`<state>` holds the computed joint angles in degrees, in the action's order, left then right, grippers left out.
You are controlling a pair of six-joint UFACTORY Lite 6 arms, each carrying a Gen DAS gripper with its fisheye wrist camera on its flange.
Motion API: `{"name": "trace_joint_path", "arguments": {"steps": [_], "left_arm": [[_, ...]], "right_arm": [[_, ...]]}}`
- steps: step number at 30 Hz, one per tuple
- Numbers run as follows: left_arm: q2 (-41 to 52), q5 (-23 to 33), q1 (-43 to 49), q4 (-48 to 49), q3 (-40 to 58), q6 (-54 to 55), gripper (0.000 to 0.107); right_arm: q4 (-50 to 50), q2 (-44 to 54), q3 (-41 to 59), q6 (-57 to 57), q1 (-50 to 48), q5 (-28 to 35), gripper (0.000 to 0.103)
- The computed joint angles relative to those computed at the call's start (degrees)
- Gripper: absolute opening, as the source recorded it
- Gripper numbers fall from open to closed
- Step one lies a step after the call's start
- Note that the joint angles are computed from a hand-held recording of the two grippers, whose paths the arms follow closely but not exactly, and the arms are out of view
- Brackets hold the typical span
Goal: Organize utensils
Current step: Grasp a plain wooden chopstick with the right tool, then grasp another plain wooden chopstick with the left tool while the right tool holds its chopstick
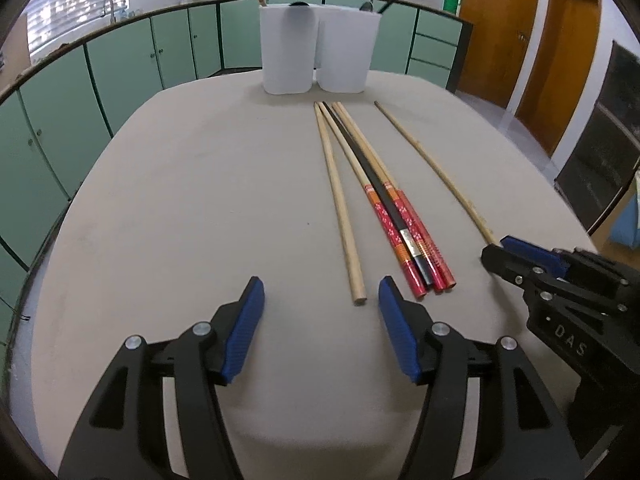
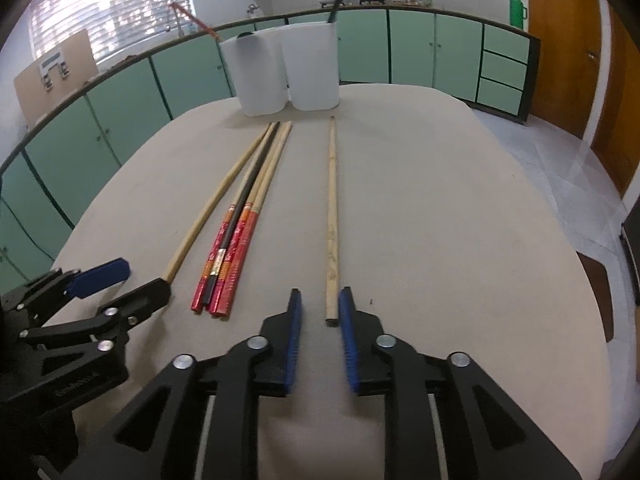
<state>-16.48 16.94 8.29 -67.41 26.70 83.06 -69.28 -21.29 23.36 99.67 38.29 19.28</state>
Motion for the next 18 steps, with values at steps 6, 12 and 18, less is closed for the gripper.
{"name": "trace_joint_path", "arguments": {"steps": [6,12,18], "left_arm": [[0.3,0.0,-0.8,-0.8,0.1,0.9,0.034],[1.1,2.0,-0.1,-3.3,0.5,3.0,0.007],[-0.5,2.9,0.8,-4.0,-0.2,3.8,0.007]], "right_arm": [[-0.7,0.3,0.0,1.3,0.0,0.0,0.016],[-0.4,-0.1,-0.1,0.8,-0.4,0.1,0.007],[-0.6,-1.1,-0.3,0.6,-0.3,1.0,0.007]]}}
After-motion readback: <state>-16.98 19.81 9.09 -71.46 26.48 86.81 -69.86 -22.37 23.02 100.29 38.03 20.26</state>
